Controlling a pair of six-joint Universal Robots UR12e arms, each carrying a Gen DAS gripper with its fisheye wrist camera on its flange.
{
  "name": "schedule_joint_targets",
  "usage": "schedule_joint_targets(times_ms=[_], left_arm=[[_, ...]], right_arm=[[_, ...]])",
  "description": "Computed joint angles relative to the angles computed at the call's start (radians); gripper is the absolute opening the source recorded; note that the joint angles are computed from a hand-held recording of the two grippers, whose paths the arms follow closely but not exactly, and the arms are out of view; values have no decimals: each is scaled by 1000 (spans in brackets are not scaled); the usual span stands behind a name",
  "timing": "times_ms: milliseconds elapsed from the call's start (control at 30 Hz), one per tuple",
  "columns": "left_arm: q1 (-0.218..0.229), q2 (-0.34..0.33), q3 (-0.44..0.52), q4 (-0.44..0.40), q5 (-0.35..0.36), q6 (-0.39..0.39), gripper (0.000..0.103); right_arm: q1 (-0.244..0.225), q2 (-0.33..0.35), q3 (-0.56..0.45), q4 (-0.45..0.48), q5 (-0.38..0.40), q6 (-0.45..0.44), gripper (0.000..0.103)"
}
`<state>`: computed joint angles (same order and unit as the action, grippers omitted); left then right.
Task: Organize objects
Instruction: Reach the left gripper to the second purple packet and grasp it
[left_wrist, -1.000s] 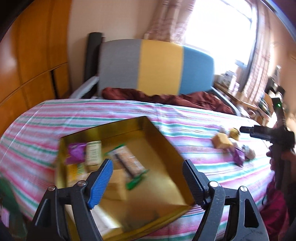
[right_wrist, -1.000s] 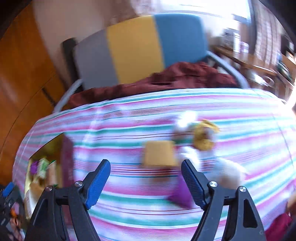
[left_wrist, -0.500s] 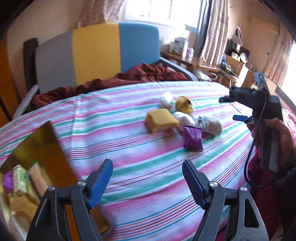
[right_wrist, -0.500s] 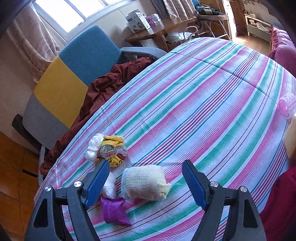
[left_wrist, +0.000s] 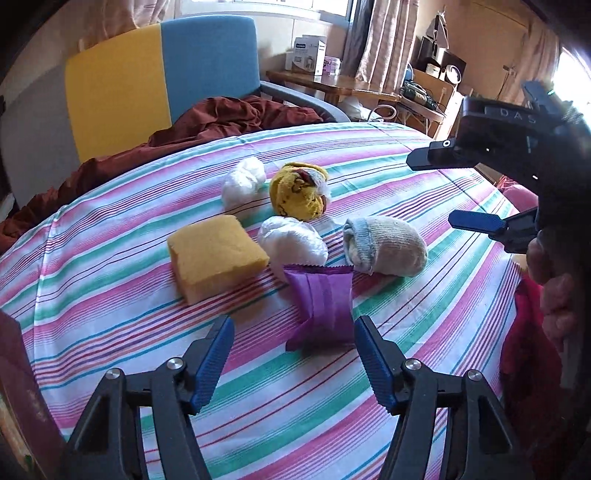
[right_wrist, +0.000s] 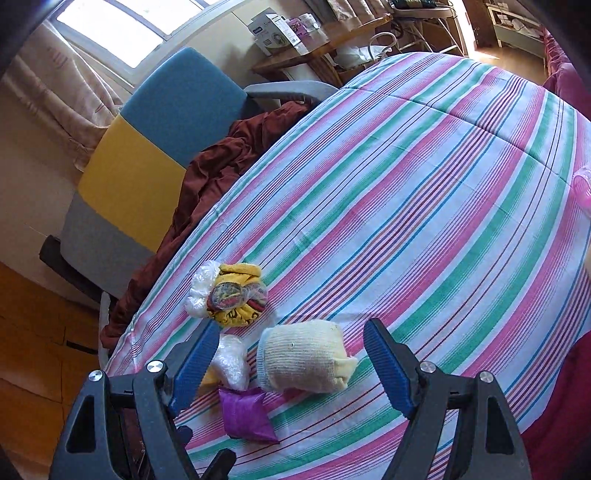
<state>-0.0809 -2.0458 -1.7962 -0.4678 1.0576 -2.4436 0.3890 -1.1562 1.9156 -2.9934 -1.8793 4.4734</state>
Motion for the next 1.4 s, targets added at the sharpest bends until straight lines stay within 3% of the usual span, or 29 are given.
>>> schedule_joint_targets(times_ms=[167, 267, 433, 733, 967, 1100, 1233, 1400], left_arm=[[-44, -36, 34, -2, 63, 9, 63], [-58, -61, 54, -9, 92, -4, 40], [-15, -57, 24, 23, 0, -27, 38], [106, -3, -114, 116, -125, -17, 36], [120, -2, -126, 125, -153, -15, 36], [127, -1, -127, 112, -165, -10, 38], [119, -10, -117, 114, -168, -20, 38], [120, -10, -118, 116, -174, -22, 38]], right_arm=[[-2, 0, 1, -4, 3, -4, 82], [-4, 0, 0, 3, 13, -10, 82], [-7, 2, -9, 34, 20, -28, 82], [-6, 6, -32, 121, 25, -56, 82], [12, 25, -77, 161, -1, -176, 82], [23, 45, -108, 148, 5, -279, 68], [33, 72, -162, 205, 10, -359, 52], [41, 117, -242, 300, -7, -456, 50]])
